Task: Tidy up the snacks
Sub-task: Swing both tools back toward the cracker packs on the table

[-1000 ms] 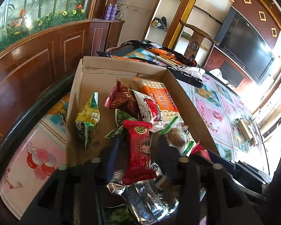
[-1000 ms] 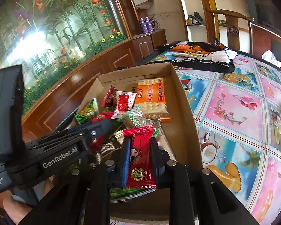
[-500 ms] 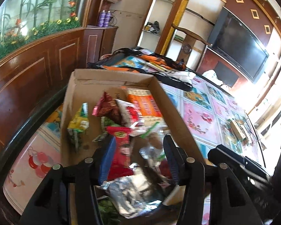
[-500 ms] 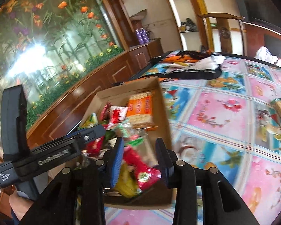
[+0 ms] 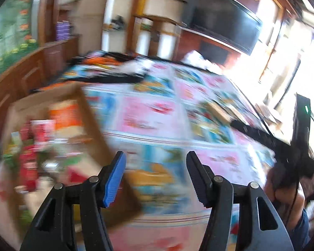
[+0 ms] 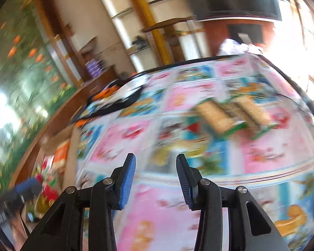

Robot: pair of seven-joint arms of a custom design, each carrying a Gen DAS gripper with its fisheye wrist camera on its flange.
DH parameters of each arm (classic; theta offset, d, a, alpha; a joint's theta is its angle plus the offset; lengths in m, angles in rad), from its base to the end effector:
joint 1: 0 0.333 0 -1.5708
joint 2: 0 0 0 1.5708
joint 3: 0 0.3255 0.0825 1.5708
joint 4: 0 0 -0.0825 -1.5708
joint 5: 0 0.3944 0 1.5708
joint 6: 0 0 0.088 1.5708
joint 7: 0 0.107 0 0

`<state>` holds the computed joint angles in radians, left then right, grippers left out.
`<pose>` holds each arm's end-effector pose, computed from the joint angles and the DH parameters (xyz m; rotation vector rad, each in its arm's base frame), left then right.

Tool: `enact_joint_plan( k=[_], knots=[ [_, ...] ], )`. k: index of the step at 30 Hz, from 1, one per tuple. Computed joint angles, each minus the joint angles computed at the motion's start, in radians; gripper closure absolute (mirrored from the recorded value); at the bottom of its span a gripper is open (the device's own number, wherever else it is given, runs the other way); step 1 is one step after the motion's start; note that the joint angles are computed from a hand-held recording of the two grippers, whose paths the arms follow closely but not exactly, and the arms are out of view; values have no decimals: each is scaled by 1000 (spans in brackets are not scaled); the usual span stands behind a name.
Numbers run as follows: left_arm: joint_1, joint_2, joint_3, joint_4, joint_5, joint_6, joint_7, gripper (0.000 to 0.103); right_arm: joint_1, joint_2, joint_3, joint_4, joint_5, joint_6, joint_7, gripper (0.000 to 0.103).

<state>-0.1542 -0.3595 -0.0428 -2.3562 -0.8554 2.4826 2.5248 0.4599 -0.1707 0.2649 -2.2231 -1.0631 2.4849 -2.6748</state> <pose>0.4742 -0.0931 0.5240 -1.3052 2.4340 -1.1383 0.3972 0.3637 0.4925 -1.1119 2.0116 -0.6111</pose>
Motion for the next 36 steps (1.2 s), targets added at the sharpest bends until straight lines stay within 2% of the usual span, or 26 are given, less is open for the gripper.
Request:
enact_joint_plan(
  k=[3,6,7,9,10,12,15,18,20,22,25,27,28,30,33,36],
  knots=[
    [-36,40,-46,31,20,-40,-35,44,-12,-82,-4,-70,44,-52,11,60],
    [-69,97,-108,49,47,55,-74,44,-14,-90,20,-53,104,-199,-90,60],
    [-78,113,-124,50,65,90,-92,44,-11,-74,35,-26,110,-274,-132,60],
    [-106,152,-122,62,31,120,-74,44,0,-51,61,14,106,-417,-143,60],
    [-117,165,-118,61,3,139,-45,44,0,-48,67,19,103,-444,-144,60],
    [-109,185,-131,64,72,165,-57,44,15,-68,28,-16,106,-381,-151,60],
    [-115,187,-119,57,31,229,0,44,12,-73,2,-41,135,-301,-154,60],
    [-103,199,-100,86,10,176,-15,44,-6,-96,-8,-80,133,-192,-99,60],
    [-92,209,-100,99,10,157,-27,44,-18,-104,-1,-89,139,-177,-67,60],
    [-82,215,-103,107,11,152,-45,44,-23,-120,11,-92,152,-203,-54,60],
    [-72,222,-104,119,8,130,-58,44,-22,-91,26,-16,165,-324,-176,60],
    [-69,227,-109,124,8,135,-55,44,-25,-102,9,3,192,-355,-201,63],
    [-66,230,-111,125,12,144,-62,44,-38,-145,-15,-26,191,-302,-176,63],
    [-57,244,-112,136,32,138,-98,44,-64,-181,-24,-39,191,-278,-175,63],
    [-46,260,-113,151,48,108,-128,44,-88,-168,-36,-10,196,-215,-264,63],
    [-43,264,-120,152,67,105,-135,44,-82,-67,-94,45,328,-79,-471,63]
  ],
)
